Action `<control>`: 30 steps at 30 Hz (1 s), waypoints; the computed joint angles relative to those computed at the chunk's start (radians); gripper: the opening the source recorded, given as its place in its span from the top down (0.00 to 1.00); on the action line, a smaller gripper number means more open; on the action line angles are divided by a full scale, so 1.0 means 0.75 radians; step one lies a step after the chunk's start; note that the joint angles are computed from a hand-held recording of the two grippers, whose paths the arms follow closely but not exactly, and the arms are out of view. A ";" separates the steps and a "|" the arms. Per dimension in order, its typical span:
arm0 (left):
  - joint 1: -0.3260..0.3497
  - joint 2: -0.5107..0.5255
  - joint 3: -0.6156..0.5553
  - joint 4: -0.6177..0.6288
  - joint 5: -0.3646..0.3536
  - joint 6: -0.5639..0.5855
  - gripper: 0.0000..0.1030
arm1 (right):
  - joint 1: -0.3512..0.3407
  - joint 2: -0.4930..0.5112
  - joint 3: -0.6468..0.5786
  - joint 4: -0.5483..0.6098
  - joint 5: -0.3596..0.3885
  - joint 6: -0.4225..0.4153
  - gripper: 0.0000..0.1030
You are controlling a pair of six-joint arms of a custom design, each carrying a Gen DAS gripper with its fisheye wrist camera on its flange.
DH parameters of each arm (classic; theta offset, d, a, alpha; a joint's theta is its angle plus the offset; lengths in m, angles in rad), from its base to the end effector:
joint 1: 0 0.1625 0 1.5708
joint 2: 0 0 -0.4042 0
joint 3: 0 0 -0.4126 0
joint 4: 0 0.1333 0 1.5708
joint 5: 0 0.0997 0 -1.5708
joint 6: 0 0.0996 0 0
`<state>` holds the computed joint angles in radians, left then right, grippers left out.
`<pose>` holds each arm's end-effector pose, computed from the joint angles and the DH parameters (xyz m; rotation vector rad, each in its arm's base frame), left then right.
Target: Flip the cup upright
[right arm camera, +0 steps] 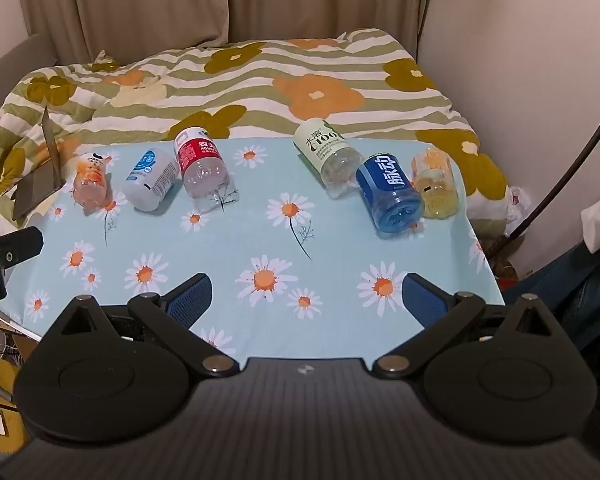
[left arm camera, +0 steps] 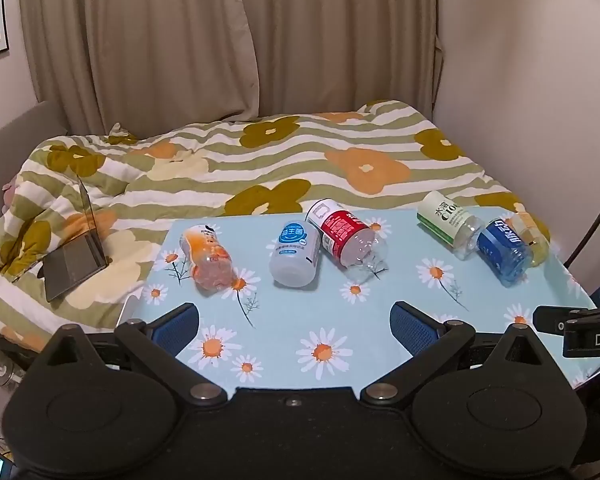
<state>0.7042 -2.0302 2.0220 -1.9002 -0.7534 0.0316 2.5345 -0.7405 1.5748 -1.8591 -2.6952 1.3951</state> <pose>-0.1334 -0.3836 0.4969 0.8848 2.2450 -0.7975 0.5491 -0.3285 0.0410 -0.0857 -2.0847 0.9772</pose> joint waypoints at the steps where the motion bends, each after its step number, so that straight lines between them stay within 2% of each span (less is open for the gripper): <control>1: 0.001 -0.005 0.004 -0.004 -0.005 0.001 0.00 | 0.000 -0.001 0.000 0.001 0.003 0.001 0.00; 30: 0.000 -0.009 0.008 0.000 0.002 0.005 0.00 | 0.001 -0.009 0.016 -0.019 0.013 -0.005 0.00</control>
